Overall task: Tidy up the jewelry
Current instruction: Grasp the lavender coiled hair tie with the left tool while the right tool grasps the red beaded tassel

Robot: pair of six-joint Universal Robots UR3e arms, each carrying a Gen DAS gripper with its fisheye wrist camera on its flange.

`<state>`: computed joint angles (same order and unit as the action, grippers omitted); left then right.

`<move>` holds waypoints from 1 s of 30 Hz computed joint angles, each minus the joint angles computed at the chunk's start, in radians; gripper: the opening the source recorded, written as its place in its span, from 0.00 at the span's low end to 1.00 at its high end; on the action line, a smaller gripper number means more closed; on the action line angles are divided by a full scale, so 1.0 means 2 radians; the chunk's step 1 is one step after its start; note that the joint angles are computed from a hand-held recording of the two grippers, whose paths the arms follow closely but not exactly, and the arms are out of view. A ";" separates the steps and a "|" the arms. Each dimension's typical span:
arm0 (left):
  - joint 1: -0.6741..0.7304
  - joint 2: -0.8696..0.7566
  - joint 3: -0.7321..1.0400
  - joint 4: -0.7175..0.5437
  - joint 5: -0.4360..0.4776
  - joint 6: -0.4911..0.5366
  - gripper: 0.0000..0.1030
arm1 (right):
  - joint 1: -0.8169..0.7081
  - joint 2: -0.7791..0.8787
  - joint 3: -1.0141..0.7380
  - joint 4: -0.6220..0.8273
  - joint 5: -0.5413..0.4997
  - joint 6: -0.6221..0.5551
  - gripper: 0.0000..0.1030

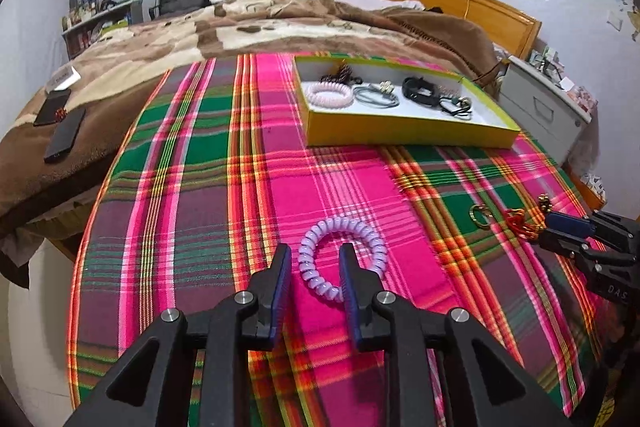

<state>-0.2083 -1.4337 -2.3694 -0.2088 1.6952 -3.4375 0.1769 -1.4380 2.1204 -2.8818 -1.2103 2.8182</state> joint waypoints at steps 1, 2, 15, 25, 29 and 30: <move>0.004 -0.003 0.002 -0.003 -0.004 0.000 0.23 | 0.002 0.004 -0.005 0.005 -0.001 -0.002 0.33; 0.008 -0.006 0.005 -0.007 -0.008 0.001 0.23 | 0.004 0.008 -0.012 0.015 -0.002 -0.006 0.33; -0.040 -0.055 0.061 -0.041 0.051 0.002 0.17 | 0.042 0.017 -0.018 0.002 -0.057 0.020 0.12; -0.061 -0.034 0.044 -0.038 0.040 0.000 0.09 | 0.030 -0.025 0.031 -0.015 -0.043 0.046 0.10; -0.079 -0.020 0.034 -0.028 0.037 -0.011 0.09 | 0.019 -0.051 0.052 -0.023 -0.032 0.058 0.10; -0.084 -0.016 0.032 -0.024 0.035 -0.014 0.09 | 0.017 -0.057 0.056 -0.024 -0.030 0.060 0.10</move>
<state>-0.3759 -1.4651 -2.3058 -0.2568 1.7658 -3.4660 0.2103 -1.5521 2.2321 -2.9299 -1.2698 2.9372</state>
